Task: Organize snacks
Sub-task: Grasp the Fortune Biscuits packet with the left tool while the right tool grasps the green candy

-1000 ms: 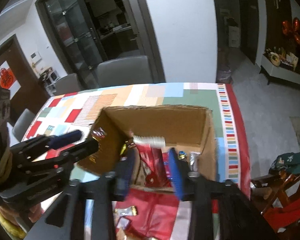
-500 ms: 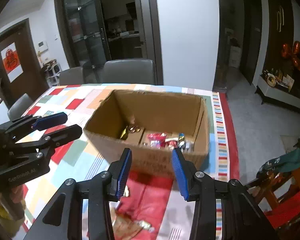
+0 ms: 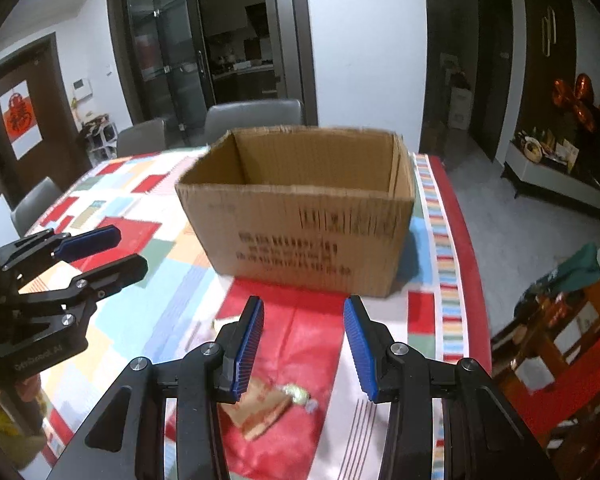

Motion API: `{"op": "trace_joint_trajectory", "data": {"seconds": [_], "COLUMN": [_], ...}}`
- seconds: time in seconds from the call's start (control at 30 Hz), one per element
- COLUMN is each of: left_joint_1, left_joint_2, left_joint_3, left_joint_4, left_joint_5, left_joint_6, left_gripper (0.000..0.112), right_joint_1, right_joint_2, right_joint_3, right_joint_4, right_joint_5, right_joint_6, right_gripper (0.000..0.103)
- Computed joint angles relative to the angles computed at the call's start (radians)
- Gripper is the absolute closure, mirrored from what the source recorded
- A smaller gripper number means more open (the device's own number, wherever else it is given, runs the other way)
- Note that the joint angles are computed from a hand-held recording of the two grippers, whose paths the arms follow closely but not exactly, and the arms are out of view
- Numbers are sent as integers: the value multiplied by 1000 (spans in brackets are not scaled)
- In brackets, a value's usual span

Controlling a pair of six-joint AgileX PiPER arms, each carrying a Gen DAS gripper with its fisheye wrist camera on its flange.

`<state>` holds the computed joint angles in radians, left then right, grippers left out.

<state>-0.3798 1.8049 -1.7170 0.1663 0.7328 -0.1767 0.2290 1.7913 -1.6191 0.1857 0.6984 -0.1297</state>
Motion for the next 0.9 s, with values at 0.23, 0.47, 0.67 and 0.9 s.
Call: {"op": "trace_joint_trajectory", "data": {"seconds": [0.23,0.47,0.67,0.9], "left_joint_1": [-6,-13,6,17], "left_joint_2": [-53,-35,15,80], "left_joint_3": [184,244,245,214], "left_joint_4": [-115,-265,-414,-490], "left_joint_5": [-80,-85,-64,-39], "left_joint_6": [46,123,211,235], "left_gripper": [65,65,65,66], "right_joint_1": [-5,-25,-36,-40], "right_joint_2": [-43,-52,-22,14], "right_joint_3": [171,266,280,273], "right_joint_4": [35,93,128,137], "right_joint_5": [-56,-68,-58,-40], "right_joint_6": [-34,-98,-163,-187], "right_gripper": [60,60,60,60]}}
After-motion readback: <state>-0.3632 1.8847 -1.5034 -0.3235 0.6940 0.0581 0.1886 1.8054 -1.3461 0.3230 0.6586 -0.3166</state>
